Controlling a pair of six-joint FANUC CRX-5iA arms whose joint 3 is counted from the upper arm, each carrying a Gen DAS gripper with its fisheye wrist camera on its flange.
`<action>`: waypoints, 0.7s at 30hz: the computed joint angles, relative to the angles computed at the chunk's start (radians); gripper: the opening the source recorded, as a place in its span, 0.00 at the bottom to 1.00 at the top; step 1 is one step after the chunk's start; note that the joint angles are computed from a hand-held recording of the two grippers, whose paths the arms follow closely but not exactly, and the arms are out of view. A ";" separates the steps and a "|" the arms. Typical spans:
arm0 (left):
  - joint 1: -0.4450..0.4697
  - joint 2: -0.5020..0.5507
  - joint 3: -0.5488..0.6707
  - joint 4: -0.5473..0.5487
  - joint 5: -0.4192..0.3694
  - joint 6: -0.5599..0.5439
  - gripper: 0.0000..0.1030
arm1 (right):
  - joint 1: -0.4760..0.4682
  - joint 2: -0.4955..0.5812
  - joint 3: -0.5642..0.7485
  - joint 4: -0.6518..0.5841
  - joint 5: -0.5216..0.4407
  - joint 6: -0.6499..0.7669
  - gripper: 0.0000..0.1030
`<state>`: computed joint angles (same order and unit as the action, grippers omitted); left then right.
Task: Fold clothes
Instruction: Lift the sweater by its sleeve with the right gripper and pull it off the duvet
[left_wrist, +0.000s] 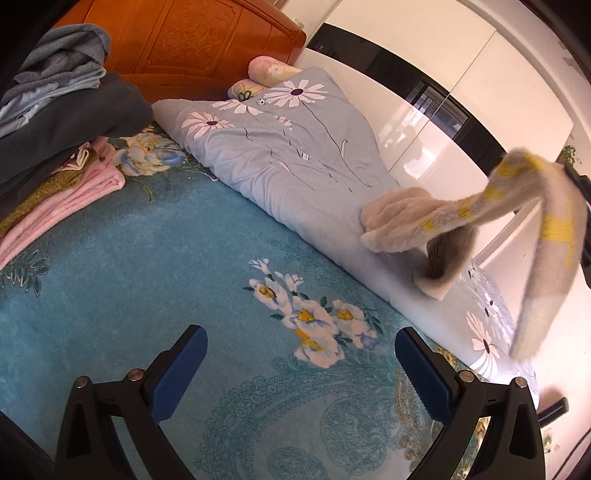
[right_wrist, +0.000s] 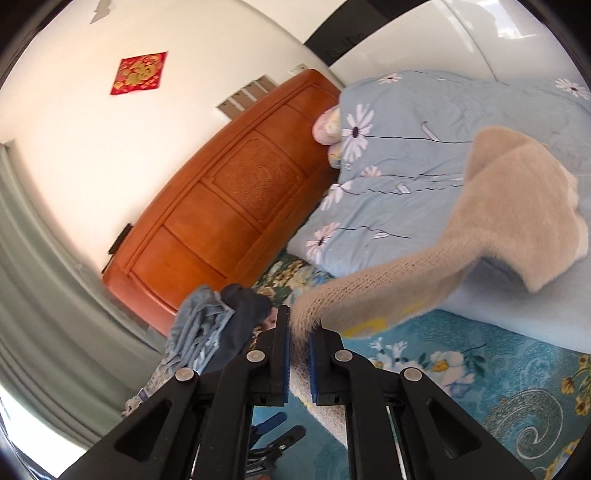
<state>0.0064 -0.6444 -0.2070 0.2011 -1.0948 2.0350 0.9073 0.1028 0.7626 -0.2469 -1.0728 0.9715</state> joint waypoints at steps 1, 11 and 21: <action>0.024 -0.019 -0.011 0.021 0.006 -0.006 1.00 | 0.022 -0.013 0.002 0.002 0.011 0.008 0.08; 0.197 -0.138 -0.081 0.173 0.017 -0.056 1.00 | 0.278 -0.170 -0.044 0.241 0.194 -0.039 0.07; 0.189 -0.115 -0.079 0.194 -0.013 -0.068 1.00 | 0.367 -0.469 -0.552 0.909 0.061 -0.682 0.07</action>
